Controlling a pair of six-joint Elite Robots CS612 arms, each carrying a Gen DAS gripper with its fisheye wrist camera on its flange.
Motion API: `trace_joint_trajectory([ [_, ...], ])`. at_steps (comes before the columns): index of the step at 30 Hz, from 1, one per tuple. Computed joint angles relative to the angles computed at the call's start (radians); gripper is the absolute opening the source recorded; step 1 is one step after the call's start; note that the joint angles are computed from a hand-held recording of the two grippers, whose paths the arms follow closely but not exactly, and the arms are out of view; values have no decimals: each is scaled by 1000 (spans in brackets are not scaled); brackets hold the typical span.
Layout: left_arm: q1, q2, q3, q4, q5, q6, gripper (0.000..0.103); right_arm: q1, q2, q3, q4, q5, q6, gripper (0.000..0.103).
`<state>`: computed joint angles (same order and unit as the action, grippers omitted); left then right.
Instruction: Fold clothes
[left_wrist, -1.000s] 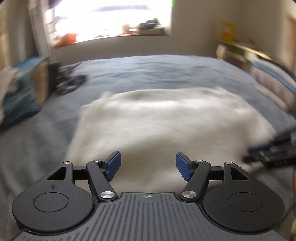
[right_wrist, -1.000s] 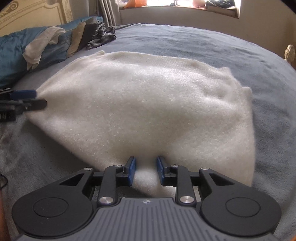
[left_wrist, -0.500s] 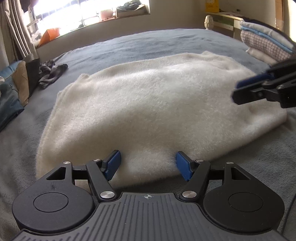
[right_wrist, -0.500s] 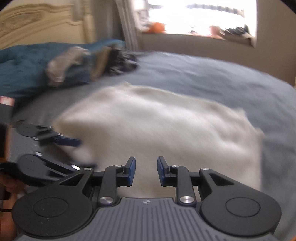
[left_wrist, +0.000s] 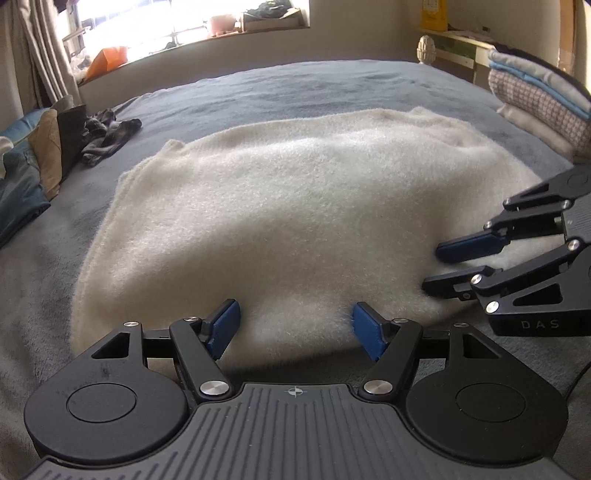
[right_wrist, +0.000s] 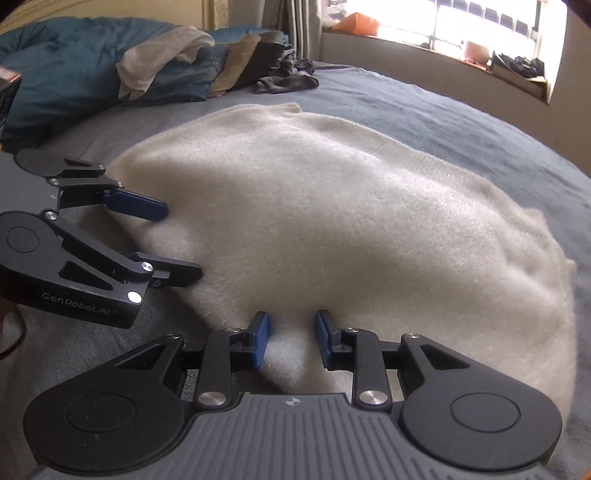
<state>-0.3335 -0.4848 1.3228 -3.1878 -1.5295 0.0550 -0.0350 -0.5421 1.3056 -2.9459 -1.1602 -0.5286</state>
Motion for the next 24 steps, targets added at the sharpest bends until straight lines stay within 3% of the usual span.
trace_joint_trajectory([
  [5,4,-7,14,-47,2,-24,68,-3,-1,-6,23,11,35,30],
  [9,9,-4,-4,34,16,-79,68,-9,-1,-17,57,34,84,30],
  [13,16,-2,-14,57,-7,-122,68,-13,-1,-22,75,50,116,30],
  [24,18,-6,-11,73,-15,-134,70,-14,-3,-24,92,56,138,30],
])
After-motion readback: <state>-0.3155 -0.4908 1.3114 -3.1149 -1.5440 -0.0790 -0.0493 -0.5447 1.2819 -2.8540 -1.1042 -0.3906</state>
